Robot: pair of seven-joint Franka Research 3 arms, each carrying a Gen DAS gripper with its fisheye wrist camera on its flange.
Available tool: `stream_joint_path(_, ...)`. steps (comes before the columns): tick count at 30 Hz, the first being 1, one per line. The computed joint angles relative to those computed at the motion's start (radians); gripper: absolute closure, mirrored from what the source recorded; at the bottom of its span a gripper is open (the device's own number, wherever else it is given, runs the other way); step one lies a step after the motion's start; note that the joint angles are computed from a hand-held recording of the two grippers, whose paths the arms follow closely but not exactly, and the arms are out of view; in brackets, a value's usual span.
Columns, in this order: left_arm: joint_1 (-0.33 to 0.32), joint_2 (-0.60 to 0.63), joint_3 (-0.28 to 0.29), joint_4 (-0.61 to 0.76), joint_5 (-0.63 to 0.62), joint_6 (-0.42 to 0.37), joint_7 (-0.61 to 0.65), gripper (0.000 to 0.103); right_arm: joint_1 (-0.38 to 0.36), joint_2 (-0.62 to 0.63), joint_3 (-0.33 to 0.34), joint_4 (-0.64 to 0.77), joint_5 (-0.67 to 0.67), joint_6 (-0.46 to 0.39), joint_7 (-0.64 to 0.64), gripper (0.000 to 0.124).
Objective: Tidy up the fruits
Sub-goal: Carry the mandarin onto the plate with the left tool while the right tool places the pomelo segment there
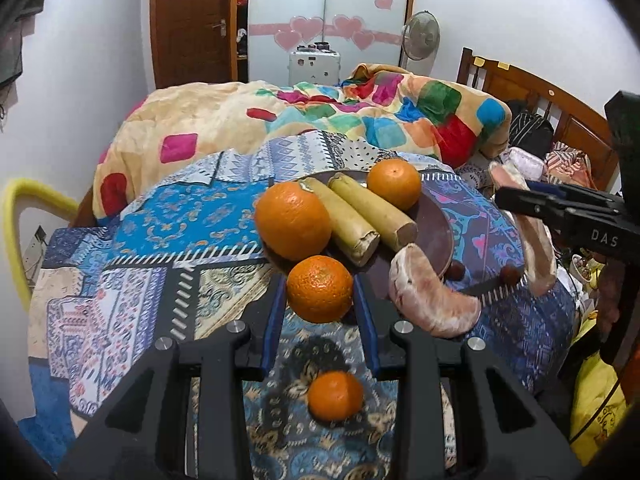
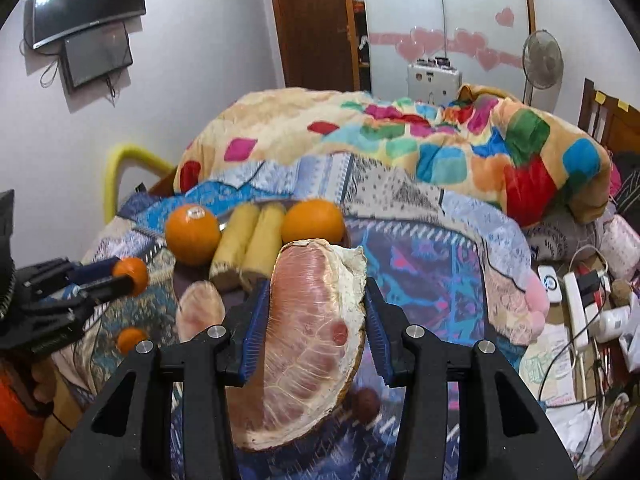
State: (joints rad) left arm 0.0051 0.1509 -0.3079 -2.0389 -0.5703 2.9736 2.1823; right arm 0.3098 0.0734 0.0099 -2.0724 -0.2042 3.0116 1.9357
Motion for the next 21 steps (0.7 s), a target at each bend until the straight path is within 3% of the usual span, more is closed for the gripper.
stream_joint_path(6, -0.015, 0.062, 0.015, 0.070, 0.134, -0.042, -0.103, 0.069, 0.004, 0.061, -0.005, 0.072, 0.024, 0.001, -0.021, 0.082)
stream_joint_path(11, -0.013, 0.105, 0.012, 0.117, 0.219, -0.077, -0.159, 0.069, 0.043, 0.146, -0.049, 0.171, 0.014, -0.025, -0.021, 0.082)
stream_joint_path(14, -0.004, 0.122, 0.002, 0.134, 0.247, -0.091, -0.177, 0.069, 0.048, 0.168, -0.054, 0.192, 0.045, -0.029, -0.045, 0.082)
stream_joint_path(17, 0.012, 0.144, -0.013, 0.160, 0.251, -0.121, -0.183, 0.069, 0.090, 0.214, -0.105, 0.242, 0.012, -0.048, -0.008, 0.082)
stream_joint_path(21, 0.017, 0.168, -0.017, 0.189, 0.268, -0.144, -0.195, 0.069, 0.072, 0.237, -0.080, 0.272, 0.056, -0.065, -0.054, 0.082)
